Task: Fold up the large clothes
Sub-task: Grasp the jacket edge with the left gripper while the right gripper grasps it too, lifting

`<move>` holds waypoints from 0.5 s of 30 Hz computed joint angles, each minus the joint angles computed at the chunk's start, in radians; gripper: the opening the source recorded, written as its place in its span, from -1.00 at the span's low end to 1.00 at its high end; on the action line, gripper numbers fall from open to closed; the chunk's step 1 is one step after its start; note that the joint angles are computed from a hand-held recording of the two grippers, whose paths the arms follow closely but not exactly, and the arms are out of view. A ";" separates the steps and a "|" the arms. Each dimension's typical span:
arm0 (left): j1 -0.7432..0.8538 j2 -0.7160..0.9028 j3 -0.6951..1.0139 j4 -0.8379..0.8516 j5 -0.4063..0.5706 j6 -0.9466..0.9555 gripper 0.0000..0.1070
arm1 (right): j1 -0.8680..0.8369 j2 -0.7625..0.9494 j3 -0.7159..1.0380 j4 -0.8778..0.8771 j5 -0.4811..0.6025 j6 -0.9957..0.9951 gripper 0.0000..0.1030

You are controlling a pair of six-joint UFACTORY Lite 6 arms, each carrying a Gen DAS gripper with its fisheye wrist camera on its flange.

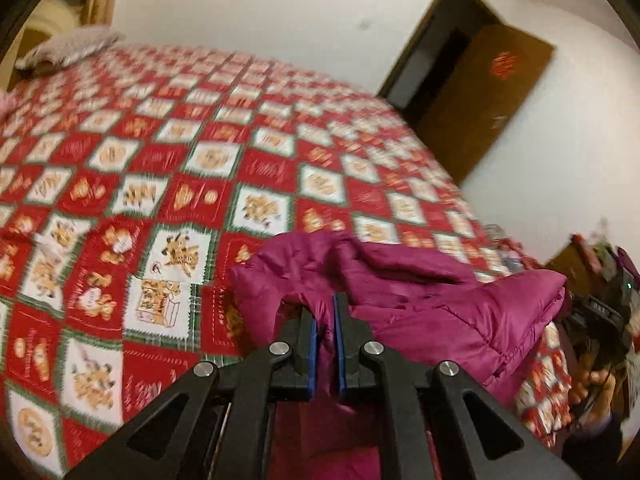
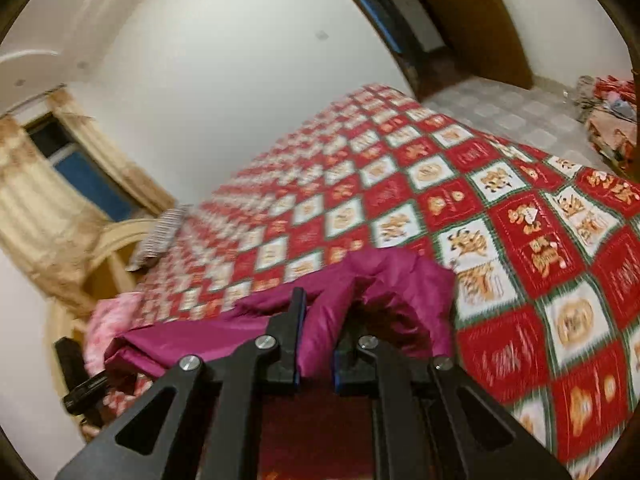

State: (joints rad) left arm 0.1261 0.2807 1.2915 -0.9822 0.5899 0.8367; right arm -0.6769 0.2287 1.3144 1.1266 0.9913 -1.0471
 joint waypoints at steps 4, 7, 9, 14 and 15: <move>-0.041 0.193 0.150 0.096 -0.076 -0.120 -0.88 | 0.090 0.214 0.131 0.011 -0.122 0.015 -0.74; -0.043 0.314 0.266 0.167 -0.048 -0.223 -0.87 | 0.134 0.329 0.205 0.023 -0.185 0.022 -0.70; -0.013 0.378 0.334 0.108 0.030 -0.203 -0.86 | 0.145 0.395 0.258 0.011 -0.215 0.067 -0.55; 0.136 0.490 0.454 -0.161 0.338 -0.132 -0.67 | 0.091 0.472 0.333 0.104 -0.123 0.092 0.52; 0.160 0.489 0.465 -0.176 0.366 -0.138 -0.60 | 0.073 0.449 0.314 0.127 -0.117 0.074 0.55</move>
State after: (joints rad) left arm 0.2860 0.7692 1.7566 -1.1582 0.9555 0.6988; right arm -0.6036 0.6778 1.6287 1.2541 0.8739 -0.9731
